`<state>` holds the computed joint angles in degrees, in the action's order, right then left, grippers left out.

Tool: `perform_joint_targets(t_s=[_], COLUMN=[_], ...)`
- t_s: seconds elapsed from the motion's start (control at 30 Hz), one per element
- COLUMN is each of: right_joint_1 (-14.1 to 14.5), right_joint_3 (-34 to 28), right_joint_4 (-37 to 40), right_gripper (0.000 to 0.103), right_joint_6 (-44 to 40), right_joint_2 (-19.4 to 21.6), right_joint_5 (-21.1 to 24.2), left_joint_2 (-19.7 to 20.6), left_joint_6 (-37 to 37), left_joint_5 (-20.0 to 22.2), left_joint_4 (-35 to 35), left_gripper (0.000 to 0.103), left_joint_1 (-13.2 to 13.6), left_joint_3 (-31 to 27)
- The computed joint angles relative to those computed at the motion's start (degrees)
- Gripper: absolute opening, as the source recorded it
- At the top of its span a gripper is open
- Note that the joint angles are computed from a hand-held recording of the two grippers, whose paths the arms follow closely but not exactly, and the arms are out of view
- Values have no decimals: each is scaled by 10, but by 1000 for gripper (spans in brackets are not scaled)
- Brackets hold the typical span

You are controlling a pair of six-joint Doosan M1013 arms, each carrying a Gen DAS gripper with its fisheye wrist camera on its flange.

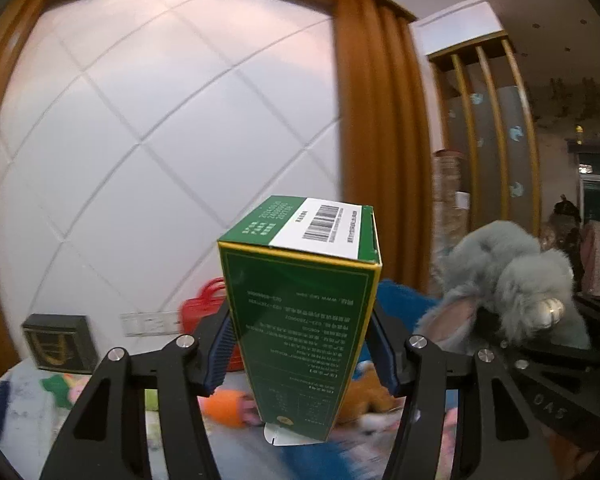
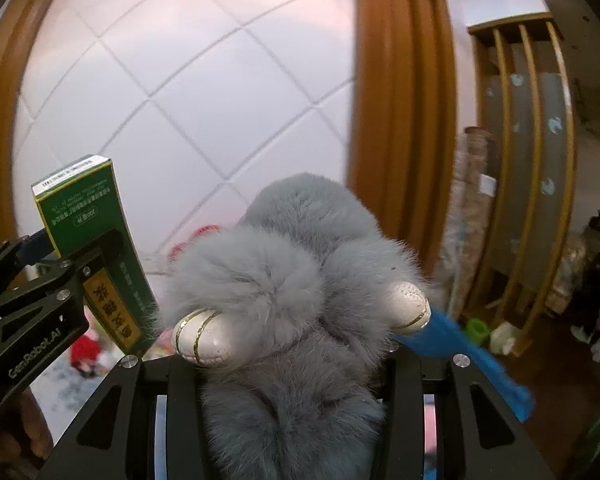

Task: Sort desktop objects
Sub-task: 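Lift and carry the green box and grey bunny into the blue crate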

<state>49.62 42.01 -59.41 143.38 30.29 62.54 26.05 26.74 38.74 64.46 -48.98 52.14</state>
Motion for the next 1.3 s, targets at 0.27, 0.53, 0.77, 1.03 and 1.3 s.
perform_joint_targets(t_s=[0.27, 0.53, 0.77, 1.03, 1.3], right_joint_1=[-67, -91, -105, -117, -119], right_joint_3=[140, 181, 172, 181, 201], right_joint_4=[61, 118, 179, 192, 216], right_gripper=[41, 42, 52, 98, 103], right_joint_6=[-13, -58, -111, -110, -121], right_joint_2=[-83, -98, -86, -93, -110], right_joint_5=[-72, -117, -127, -133, -146], left_joint_2=[114, 178, 227, 240, 200], left_joint_6=[121, 180, 214, 204, 172], left_joint_5=[124, 259, 357, 399, 373], left_joint_4=[-119, -175, -245, -225, -220], left_gripper=[57, 57, 68, 73, 73], left_joint_1=[-37, -50, -42, -47, -49], left_joint_3=[-182, -297, -390, -415, -335])
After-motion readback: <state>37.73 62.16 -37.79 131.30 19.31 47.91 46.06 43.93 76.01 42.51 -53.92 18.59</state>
